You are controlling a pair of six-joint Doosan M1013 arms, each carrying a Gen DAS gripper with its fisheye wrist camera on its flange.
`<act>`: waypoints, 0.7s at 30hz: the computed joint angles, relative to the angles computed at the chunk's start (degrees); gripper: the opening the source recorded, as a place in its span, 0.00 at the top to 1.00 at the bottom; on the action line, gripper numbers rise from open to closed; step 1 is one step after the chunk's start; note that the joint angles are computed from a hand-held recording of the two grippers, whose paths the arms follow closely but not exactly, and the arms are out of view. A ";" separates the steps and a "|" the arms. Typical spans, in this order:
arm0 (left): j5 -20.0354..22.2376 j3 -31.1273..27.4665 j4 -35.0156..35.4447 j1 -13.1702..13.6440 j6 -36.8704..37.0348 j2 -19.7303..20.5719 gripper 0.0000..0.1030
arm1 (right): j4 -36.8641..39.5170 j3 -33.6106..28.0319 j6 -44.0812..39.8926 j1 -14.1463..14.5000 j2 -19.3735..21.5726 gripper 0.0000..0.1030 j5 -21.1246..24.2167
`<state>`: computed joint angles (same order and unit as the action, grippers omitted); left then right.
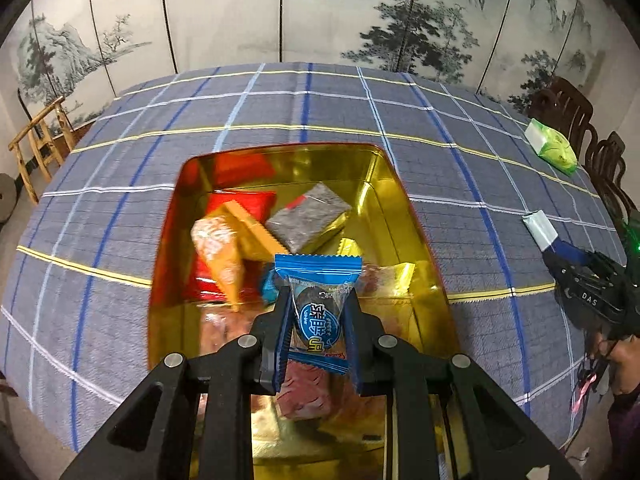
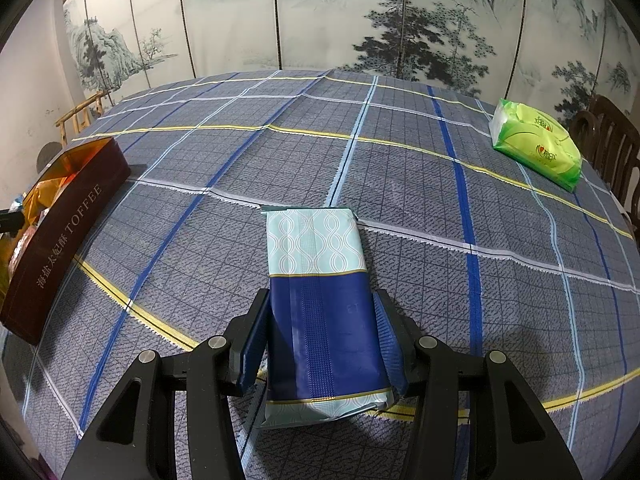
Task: Organize snacks
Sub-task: 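Lower the blue candy into the gold tin and open the left gripper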
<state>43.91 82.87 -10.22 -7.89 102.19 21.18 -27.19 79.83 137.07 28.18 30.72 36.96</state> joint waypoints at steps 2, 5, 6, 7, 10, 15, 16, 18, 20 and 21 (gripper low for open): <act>0.32 -0.19 -0.53 -0.20 0.49 0.28 0.80 | 0.00 0.00 0.00 0.00 0.00 0.50 0.00; -0.05 0.00 1.17 -0.67 -0.01 0.41 0.80 | -0.03 -0.01 -0.02 0.01 0.01 0.50 0.02; -0.01 0.03 1.05 -0.65 0.05 0.44 0.80 | 0.00 0.01 -0.03 0.00 -0.01 0.50 -0.01; 0.14 0.03 0.68 -0.56 0.17 0.50 0.79 | -0.06 0.00 0.05 0.03 0.01 0.50 0.01; -0.44 0.27 1.06 -0.46 -0.27 0.50 0.79 | 0.01 0.00 -0.03 0.00 -0.01 0.50 0.01; -0.92 0.59 0.67 -0.26 0.03 0.42 0.78 | 0.11 0.71 1.09 -0.05 -0.47 0.51 -0.78; -1.15 0.81 0.57 -0.25 0.24 0.25 0.77 | 0.14 0.88 1.32 -0.04 -0.58 0.51 -1.03; -2.05 1.43 0.70 -0.23 0.62 -0.25 0.64 | 0.51 1.33 1.78 0.03 -0.86 0.51 -1.78; -3.88 2.44 2.04 -0.45 -0.07 -1.03 0.51 | 0.53 1.45 1.97 0.23 -0.94 0.51 -1.87; -5.08 3.12 2.70 -0.55 -0.44 -1.60 0.44 | 0.85 1.40 1.85 0.27 -0.94 0.51 -1.96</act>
